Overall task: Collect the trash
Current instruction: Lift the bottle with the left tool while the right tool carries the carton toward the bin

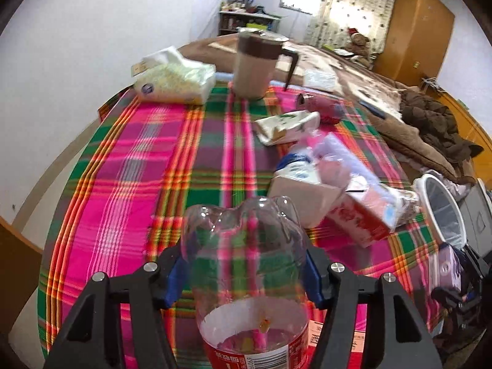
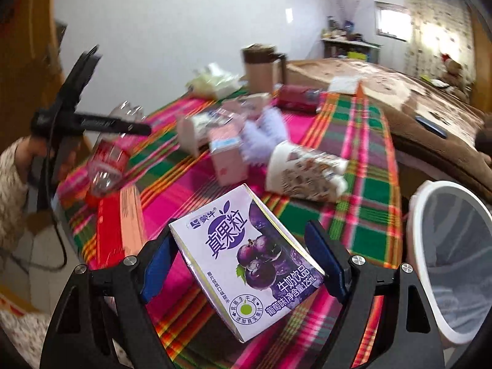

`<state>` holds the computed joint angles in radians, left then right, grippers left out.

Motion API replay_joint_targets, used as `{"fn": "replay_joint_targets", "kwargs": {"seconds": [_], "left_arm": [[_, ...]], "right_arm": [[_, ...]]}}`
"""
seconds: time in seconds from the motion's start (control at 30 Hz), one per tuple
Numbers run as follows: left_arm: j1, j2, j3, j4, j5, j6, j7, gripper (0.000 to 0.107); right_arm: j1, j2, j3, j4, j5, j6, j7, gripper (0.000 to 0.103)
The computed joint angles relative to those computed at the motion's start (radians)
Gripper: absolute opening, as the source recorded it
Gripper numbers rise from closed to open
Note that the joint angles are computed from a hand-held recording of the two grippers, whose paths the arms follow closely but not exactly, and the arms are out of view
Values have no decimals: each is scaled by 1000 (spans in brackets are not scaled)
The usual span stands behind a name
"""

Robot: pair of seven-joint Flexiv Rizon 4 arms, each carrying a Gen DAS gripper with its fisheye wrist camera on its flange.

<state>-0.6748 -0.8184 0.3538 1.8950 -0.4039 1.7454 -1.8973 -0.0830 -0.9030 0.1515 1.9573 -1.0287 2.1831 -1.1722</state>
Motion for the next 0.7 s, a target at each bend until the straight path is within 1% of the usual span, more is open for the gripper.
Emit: {"fn": "replay_joint_targets", "kwargs": {"seconds": [0.1,0.17,0.23,0.3,0.5,0.57,0.7], "left_arm": [[-25,0,21,-8,-5,18,-3,64],[-26,5,20,-11,-9,37,4,64],[-70,-3,66,-24,-36,34,13,64],[-93,-7,89,-36,-50,34,26,64],[-100,-7,97,-91,-67,37,66,64],[-103,-15,100,-128,-70,35,82,64],[-66,-27,41,-201,-52,35,125,64]], "right_arm": [[6,-1,3,-5,33,18,9,83],[31,0,-5,-9,84,31,-6,83],[44,4,-6,-10,122,40,-12,83],[46,0,-4,-27,138,36,-1,83],[55,10,-15,-39,242,58,8,83],[59,15,-22,-44,274,52,14,83],[48,26,-33,-52,321,46,25,83]]}}
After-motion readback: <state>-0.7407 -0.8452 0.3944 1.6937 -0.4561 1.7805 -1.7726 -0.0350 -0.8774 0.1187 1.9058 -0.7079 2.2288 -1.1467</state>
